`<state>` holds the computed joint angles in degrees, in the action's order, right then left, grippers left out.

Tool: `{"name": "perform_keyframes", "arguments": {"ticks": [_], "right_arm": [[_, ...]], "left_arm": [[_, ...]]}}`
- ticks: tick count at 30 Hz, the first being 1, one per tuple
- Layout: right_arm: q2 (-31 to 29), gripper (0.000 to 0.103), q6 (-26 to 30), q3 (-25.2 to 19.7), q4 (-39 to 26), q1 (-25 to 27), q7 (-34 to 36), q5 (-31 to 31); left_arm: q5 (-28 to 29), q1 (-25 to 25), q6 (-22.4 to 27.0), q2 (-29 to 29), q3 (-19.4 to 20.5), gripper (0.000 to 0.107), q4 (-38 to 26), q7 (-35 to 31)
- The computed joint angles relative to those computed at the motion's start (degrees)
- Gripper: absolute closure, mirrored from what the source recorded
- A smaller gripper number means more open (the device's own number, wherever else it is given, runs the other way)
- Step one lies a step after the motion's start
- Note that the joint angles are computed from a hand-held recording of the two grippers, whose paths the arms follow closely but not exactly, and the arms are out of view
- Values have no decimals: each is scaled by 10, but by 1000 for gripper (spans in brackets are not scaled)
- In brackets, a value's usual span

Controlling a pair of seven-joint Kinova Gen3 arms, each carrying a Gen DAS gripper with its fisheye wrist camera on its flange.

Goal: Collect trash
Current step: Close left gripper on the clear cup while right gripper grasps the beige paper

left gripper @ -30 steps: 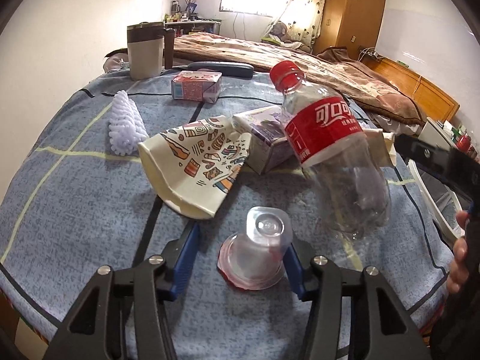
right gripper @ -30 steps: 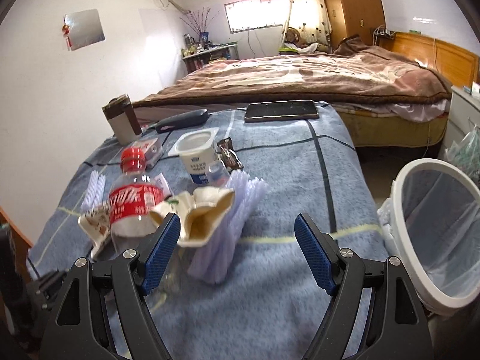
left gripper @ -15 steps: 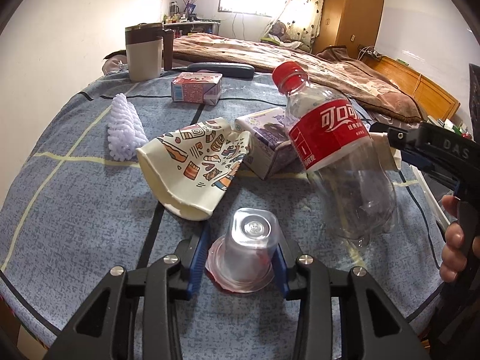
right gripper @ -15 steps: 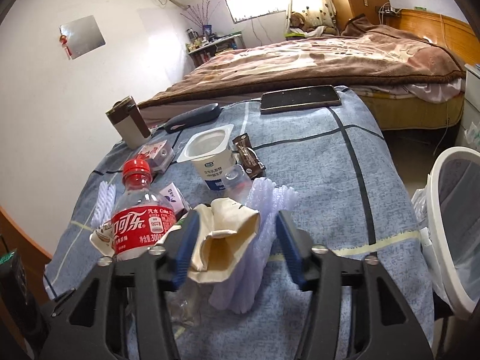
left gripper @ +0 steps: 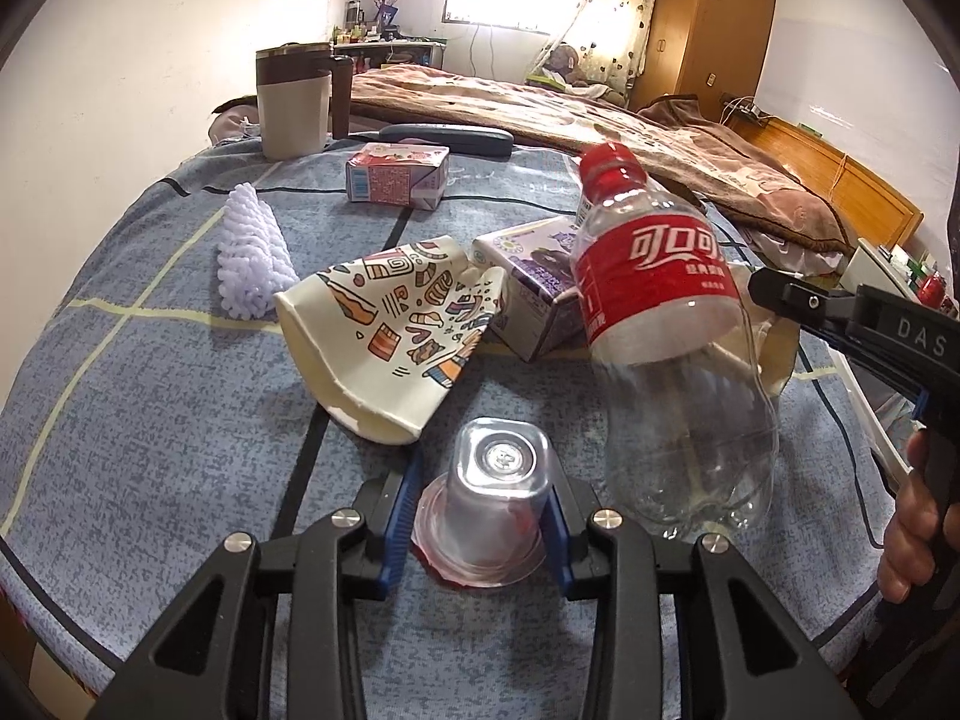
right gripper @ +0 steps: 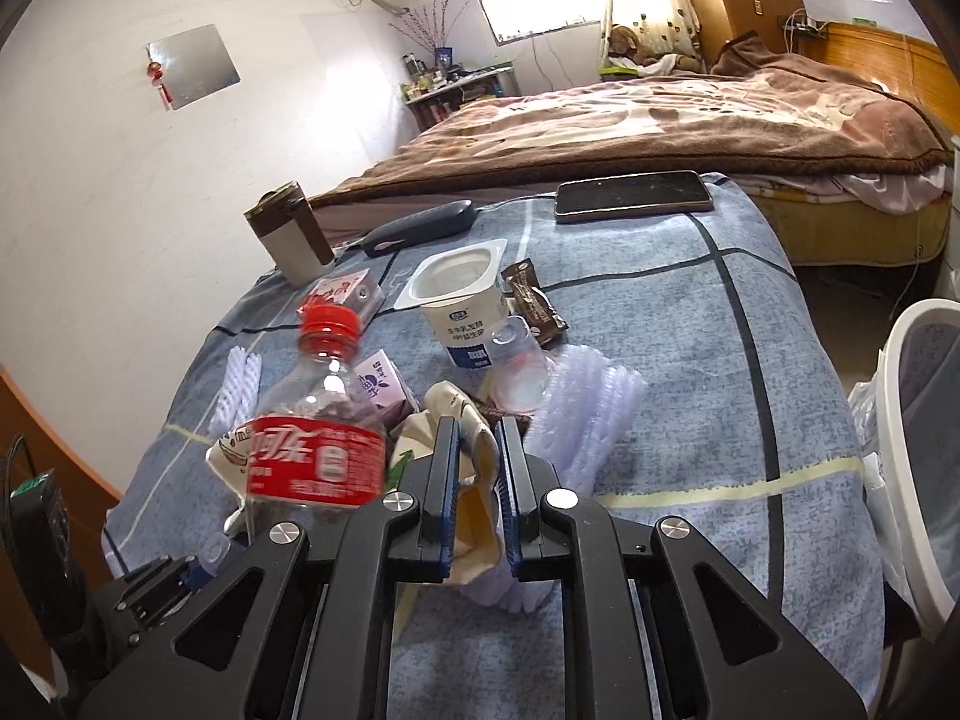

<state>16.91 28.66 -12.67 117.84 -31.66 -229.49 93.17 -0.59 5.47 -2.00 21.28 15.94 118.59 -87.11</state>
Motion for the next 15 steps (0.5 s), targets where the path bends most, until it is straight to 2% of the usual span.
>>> {"name": "perform_keyframes", "arguments": {"ticks": [5,8,13,15], "right_arm": [[-4,93,19,-7,9,-3,-18,17],[-5,94,37,-8,11,-11,-14,10],[-10,94,49,-13,24,-12,-48,31],[-14,94,63,-17,30,-15,-58,38]], "left_arm": [[-2,-1,-6,-4,2,77,5,0],[-4,0,-6,-4,1,77,4,1],[-10,-25,-15,-10,24,77,14,6],[-12,-24,-24,-17,21,77,21,10]]}}
